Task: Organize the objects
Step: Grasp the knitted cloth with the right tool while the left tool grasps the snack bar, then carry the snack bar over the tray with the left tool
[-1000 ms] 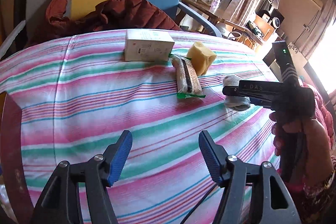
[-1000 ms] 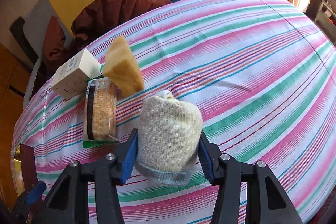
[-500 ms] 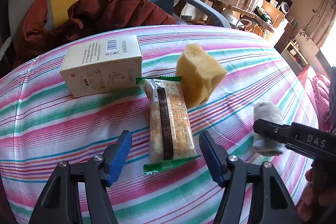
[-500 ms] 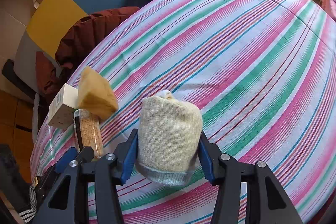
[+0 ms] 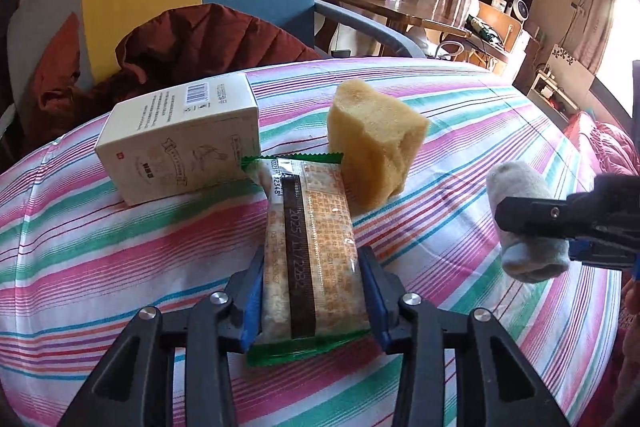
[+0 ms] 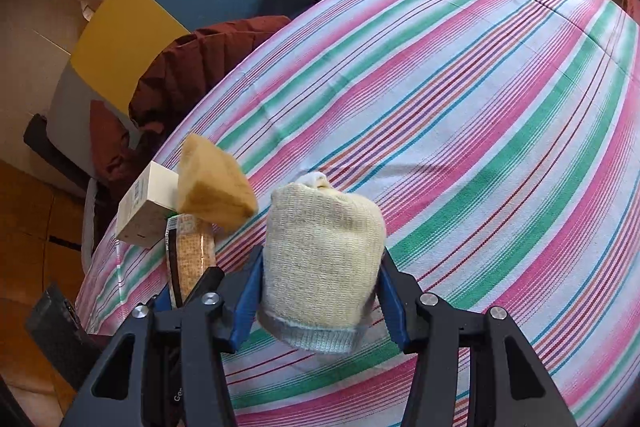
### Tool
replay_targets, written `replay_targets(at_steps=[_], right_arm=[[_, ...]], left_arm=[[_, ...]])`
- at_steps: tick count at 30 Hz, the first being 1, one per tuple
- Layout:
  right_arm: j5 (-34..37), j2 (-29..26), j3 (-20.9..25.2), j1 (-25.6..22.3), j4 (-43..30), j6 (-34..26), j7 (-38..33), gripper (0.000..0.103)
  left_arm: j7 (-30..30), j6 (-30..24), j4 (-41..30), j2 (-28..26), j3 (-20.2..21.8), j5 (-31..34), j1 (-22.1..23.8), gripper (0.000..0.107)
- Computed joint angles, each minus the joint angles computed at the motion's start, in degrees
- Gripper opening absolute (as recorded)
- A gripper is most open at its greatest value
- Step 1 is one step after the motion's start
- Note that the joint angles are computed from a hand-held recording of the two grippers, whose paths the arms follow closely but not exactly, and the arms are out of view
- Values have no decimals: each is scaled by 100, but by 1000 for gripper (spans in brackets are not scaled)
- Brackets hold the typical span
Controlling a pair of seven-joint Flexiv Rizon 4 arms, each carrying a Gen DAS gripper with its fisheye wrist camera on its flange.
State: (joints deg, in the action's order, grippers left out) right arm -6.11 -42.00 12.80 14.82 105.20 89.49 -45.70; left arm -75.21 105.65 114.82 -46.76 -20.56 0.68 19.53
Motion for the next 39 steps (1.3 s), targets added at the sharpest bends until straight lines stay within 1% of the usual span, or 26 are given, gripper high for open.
replay_targets(at_steps=[3,6,9,11,13,14,15,18,20,24,26,28,32,39], right_arm=[[-43,-99,278,-179,-98,-5,-205,54],[-102,-232,540,-304,-253,-42,-468,54],[-164,-344,760,-368,-414,-191,-777,54],[-180,-284,864,-397,-330,-238,-1024,54],[-195,-282,879,-335,-351,-286,-1214,54],[-204,-304,969,-366,-381,-337,-1355,54],[-201,-331,1059,-393,-422,-401,-1490,54],[-188,-340,1143,-300,-457,-464,-1830,54],[-229,-342,1103,-169,-483,-495,-2060,54],[-162,-485,1317,-185,-624,-692,-2544,53],[-92,-506,1292,-120,-654,-786,-2681,54],[-7,-510,1236,-47,-676,-808,-2765,53],[183,-518,1363,-105,-669,-710,-3015,54],[266,-466,1481,-116,-584,-539,-3334,54]], left_arm=[[-61,260,257,83,23,123,78,43],[-265,466,504,128,-83,266,322,43],[-551,656,751,119,-339,514,764,43],[-735,801,960,110,-521,770,1112,43],[-910,971,1163,131,-569,995,1330,43],[-989,1048,1251,141,-579,1111,1426,43],[-1072,1123,1330,157,-559,1201,1483,43],[-1253,1299,1552,222,-493,1501,1641,42],[-1385,1423,1681,265,-427,1648,1706,42],[-1752,1683,1941,324,-406,1955,2038,42],[-1916,1867,2093,362,-394,2187,2221,42],[-1978,2073,2239,443,-235,2404,2254,42],[-2109,2435,2509,560,-49,2931,2444,42],[-2647,2664,2842,857,-110,3756,3327,42]])
